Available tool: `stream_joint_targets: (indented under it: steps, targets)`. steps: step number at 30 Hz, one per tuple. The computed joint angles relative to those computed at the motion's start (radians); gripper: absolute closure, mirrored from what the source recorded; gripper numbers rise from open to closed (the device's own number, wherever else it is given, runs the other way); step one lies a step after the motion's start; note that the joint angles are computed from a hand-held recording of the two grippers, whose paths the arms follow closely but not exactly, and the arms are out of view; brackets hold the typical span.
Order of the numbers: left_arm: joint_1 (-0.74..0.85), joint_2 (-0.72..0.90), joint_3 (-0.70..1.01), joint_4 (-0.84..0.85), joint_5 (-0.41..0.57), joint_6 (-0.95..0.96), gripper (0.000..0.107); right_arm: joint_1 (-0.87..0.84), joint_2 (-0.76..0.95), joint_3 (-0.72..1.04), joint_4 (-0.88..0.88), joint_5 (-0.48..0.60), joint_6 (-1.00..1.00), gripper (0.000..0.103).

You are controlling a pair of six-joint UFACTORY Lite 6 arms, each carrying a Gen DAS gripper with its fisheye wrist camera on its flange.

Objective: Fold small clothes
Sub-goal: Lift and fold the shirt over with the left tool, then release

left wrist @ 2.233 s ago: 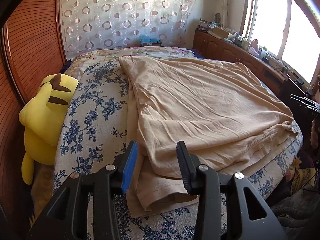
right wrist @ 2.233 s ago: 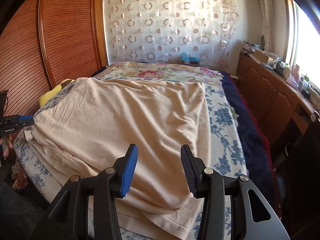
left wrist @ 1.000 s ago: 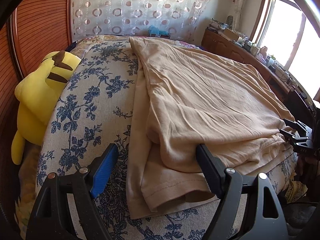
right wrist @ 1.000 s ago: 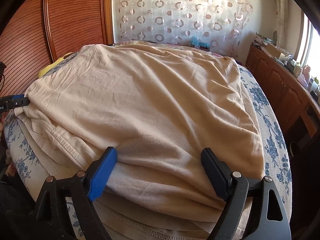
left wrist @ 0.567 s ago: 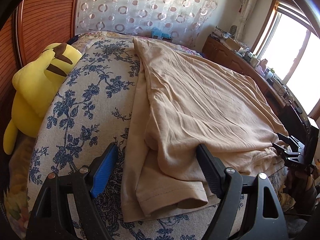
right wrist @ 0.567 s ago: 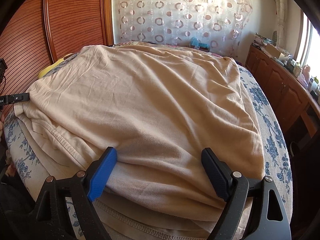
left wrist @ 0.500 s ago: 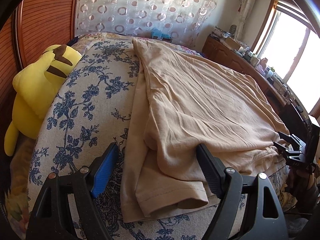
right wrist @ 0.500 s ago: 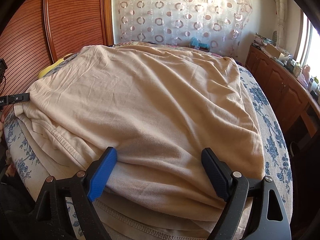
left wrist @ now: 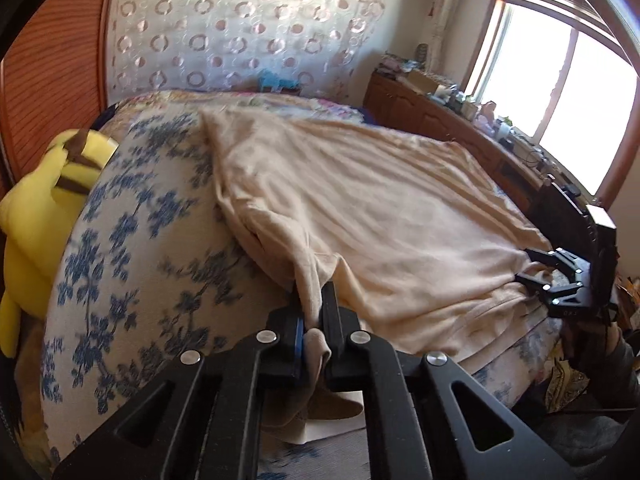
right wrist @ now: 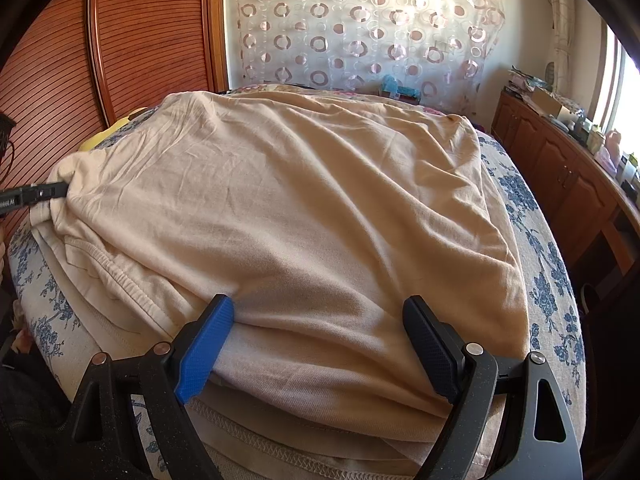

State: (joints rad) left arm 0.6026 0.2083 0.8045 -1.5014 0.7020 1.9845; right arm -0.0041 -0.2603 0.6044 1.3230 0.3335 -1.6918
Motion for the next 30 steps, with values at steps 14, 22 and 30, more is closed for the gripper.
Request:
stream_joint_targets:
  steps: [14, 22, 30]
  targets:
    - [-0.515, -0.108, 0.238, 0.057, -0.041, -0.324, 0.099, -0.430, -0.159, -0.024, -0.052, 0.351, -0.043, 0.015]
    - [-0.740, -0.060, 0.387, 0.190, -0.106, -0.505, 0.099, -0.661, -0.193, -0.035, -0.055, 0.515, -0.107, 0.015]
    - [-0.862, -0.054, 0.410, 0.335, -0.177, -0.664, 0.093, -0.737, -0.271, -0.103, -0.087, 0.548, -0.106, 0.015]
